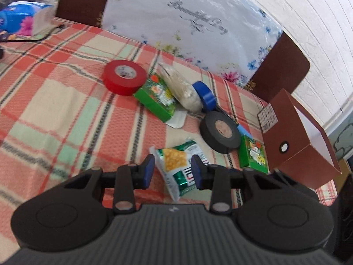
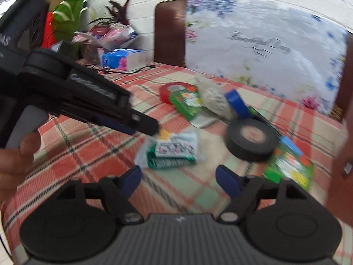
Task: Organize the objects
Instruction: 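Move the left gripper back over the table toward the snack packet, then grasp the white-and-green snack packet with the left gripper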
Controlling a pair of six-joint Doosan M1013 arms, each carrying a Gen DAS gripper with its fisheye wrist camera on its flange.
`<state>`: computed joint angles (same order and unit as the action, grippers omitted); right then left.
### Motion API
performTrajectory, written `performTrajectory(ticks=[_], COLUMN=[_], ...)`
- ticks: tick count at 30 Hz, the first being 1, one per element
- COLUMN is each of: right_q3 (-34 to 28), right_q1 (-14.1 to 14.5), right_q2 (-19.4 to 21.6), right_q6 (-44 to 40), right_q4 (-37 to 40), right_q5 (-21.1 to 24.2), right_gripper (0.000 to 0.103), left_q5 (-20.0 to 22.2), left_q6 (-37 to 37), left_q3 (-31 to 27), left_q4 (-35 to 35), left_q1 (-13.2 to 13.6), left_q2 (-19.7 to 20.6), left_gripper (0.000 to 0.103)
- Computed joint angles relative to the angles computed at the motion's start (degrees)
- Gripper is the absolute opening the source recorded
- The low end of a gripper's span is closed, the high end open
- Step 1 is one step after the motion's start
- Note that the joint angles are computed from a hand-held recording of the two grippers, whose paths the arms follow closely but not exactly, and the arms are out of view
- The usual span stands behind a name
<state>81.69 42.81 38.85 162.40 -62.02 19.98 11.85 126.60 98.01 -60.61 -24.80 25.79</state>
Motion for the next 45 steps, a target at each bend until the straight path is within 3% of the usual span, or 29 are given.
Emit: performTrajectory(ticks=[2,3,4,6,7,10,16,19,23,28,31,38,45], right_q3=[-3.3,-4.7,-5.1,-4.0,-3.1,0.9,10.0,13.5,18.6,21.8,22.6,22.8,22.4], right_q1=[-0.3,-0.5,-0.9,-1.4,-1.4,-0.9,0.4,1.3,1.5,2.3,2.4,3.3,3.7], right_q2=[2.0,2.9,3.2,2.7,2.1,-0.1,-5.4,-7.5,-10.8,-12.7,-13.0,-12.6,-12.3], right_q6=[-8.7,-12.9,-14.1,-12.4,-11.4,-4.1,14.3,20.0,29.3,33.5,36.5,37.4,37.3], right_q4=[7.1,11.5,14.2,14.9,14.0,6.3,-8.5,-12.0,-14.0,-15.1,-16.9,-18.4,-18.1], right_q5=[1.3,2.4,1.6,-0.5,-1.1,-1.3,1.6,5.6,8.7,12.6,12.8,14.2,15.5], right_gripper=[0.089,0.092,0.091,0.083,0.075,0.064,0.058,0.058,0.055,0.053,0.055,0.061,0.066], left_q5=[1.7,2.4,2.7,2.2,1.8,3.6,5.7,8.2,6.9,5.4,4.2,4.1,2.3], left_q6=[-1.5,0.3,3.6,5.4,4.6,6.6,11.2,11.9,13.2,9.6,4.9,-18.3,-22.8], left_q3=[-1.1,-1.1,-0.8,-0.1,0.1,0.8,1.4,1.0,0.9,0.7,0.8,0.5,1.3], left_q4=[2.4,-0.9,-5.2,-6.9,-5.6,-7.1,-4.9,-1.6,2.6,9.2,14.4,34.1,36.1], left_q1=[0.2,0.4,0.5,0.3,0.0,-0.6,-4.7,-6.9,-10.5,-13.2,-13.9,-14.9,-14.3], left_q2=[1.4,1.6,1.7,1.2,1.0,0.5,-0.2,0.0,-0.1,-0.1,-0.4,-0.8,-1.6], left_gripper=[0.034,0.032,0.031,0.03,0.03,0.029,0.03,0.03,0.03,0.03,0.03,0.036,0.048])
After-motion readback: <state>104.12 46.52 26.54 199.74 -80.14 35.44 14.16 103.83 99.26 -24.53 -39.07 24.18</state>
